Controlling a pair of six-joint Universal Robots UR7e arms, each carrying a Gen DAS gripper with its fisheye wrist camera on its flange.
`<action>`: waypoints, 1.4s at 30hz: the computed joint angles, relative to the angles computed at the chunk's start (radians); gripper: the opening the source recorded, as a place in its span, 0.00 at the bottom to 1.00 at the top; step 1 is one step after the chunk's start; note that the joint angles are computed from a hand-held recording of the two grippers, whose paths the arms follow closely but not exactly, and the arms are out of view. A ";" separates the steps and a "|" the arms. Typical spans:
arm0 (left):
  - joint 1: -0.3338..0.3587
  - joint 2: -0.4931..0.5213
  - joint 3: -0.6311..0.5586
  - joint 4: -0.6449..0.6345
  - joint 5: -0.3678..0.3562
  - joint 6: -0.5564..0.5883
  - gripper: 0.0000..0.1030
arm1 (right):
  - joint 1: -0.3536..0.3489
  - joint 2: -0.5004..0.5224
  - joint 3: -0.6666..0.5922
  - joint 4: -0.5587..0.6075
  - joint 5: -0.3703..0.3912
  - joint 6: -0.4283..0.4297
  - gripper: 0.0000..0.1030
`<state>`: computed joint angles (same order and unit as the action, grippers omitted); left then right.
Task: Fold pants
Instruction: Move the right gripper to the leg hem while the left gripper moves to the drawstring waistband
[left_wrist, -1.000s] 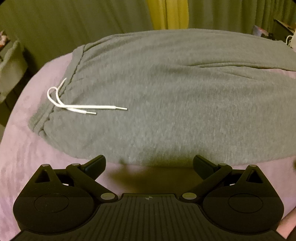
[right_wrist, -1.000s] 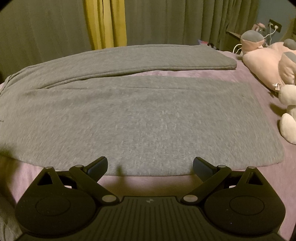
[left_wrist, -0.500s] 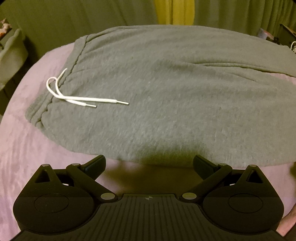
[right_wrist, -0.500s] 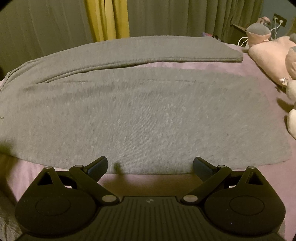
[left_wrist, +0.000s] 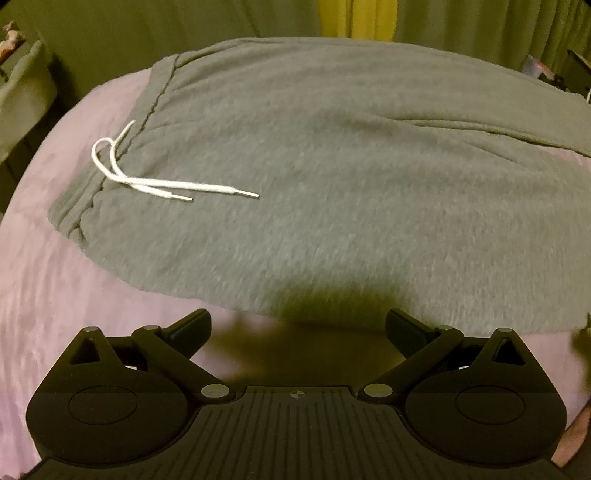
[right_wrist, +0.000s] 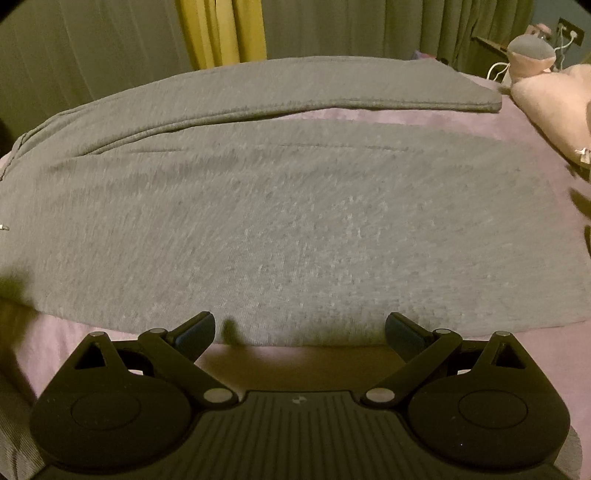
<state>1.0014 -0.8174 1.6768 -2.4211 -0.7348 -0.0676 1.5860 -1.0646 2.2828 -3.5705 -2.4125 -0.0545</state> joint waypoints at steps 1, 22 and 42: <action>-0.001 0.000 -0.005 0.012 0.004 -0.011 1.00 | 0.010 0.020 -0.008 -0.028 -0.029 -0.016 0.96; 0.088 0.470 -0.595 -0.208 0.148 -0.279 1.00 | -0.142 0.048 -0.580 0.345 0.084 0.106 0.96; 0.100 0.706 -0.738 -0.979 0.147 0.445 1.00 | -0.255 0.706 -1.879 0.826 -0.022 0.227 0.80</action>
